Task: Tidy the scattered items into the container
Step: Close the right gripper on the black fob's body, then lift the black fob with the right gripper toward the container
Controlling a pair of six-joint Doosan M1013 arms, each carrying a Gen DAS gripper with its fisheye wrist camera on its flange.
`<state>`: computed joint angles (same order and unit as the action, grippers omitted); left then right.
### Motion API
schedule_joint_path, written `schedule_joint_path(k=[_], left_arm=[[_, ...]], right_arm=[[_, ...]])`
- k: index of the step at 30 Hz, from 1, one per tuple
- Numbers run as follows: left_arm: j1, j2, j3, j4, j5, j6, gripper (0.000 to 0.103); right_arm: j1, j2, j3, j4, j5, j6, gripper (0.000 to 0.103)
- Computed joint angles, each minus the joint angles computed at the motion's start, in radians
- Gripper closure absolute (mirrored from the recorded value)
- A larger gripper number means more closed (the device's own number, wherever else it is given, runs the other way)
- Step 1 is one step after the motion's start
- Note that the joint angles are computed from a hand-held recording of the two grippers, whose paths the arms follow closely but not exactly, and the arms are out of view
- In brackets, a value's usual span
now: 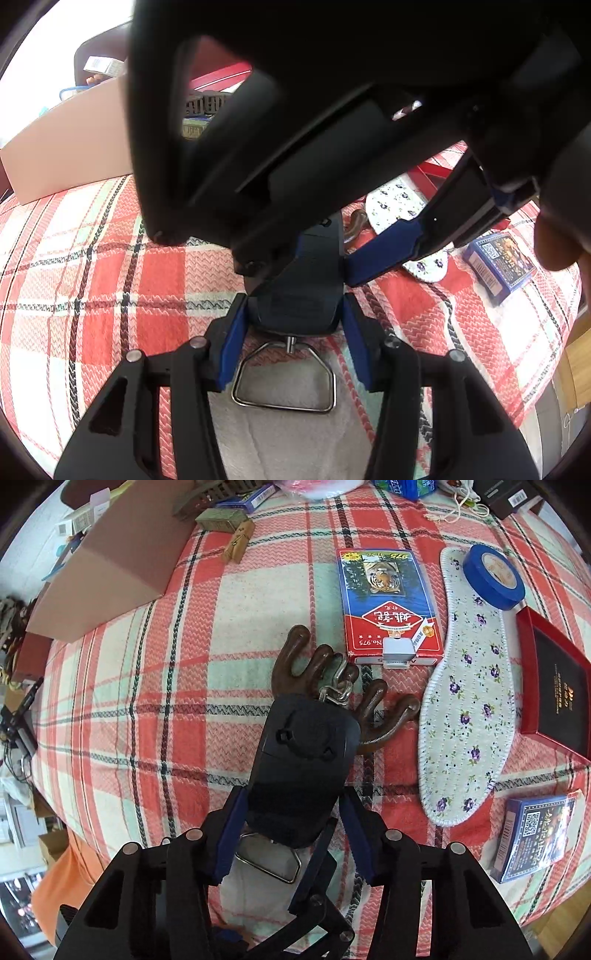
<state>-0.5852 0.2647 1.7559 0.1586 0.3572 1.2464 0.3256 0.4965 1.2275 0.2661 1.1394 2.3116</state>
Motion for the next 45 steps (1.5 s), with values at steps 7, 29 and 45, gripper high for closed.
schedule_joint_path(k=[7, 29, 45], left_arm=[[-0.001, -0.006, 0.000, 0.022, 0.005, -0.017, 0.053], [0.018, 0.006, -0.043, -0.011, 0.050, 0.008, 0.053], [0.040, 0.001, -0.074, -0.115, 0.058, 0.102, 0.054]], right_arm=[[-0.001, -0.002, -0.002, 0.002, 0.002, -0.009, 0.051], [-0.002, 0.021, -0.023, 0.012, 0.019, -0.022, 0.036], [-0.001, 0.025, -0.031, 0.042, 0.000, -0.075, 0.048]])
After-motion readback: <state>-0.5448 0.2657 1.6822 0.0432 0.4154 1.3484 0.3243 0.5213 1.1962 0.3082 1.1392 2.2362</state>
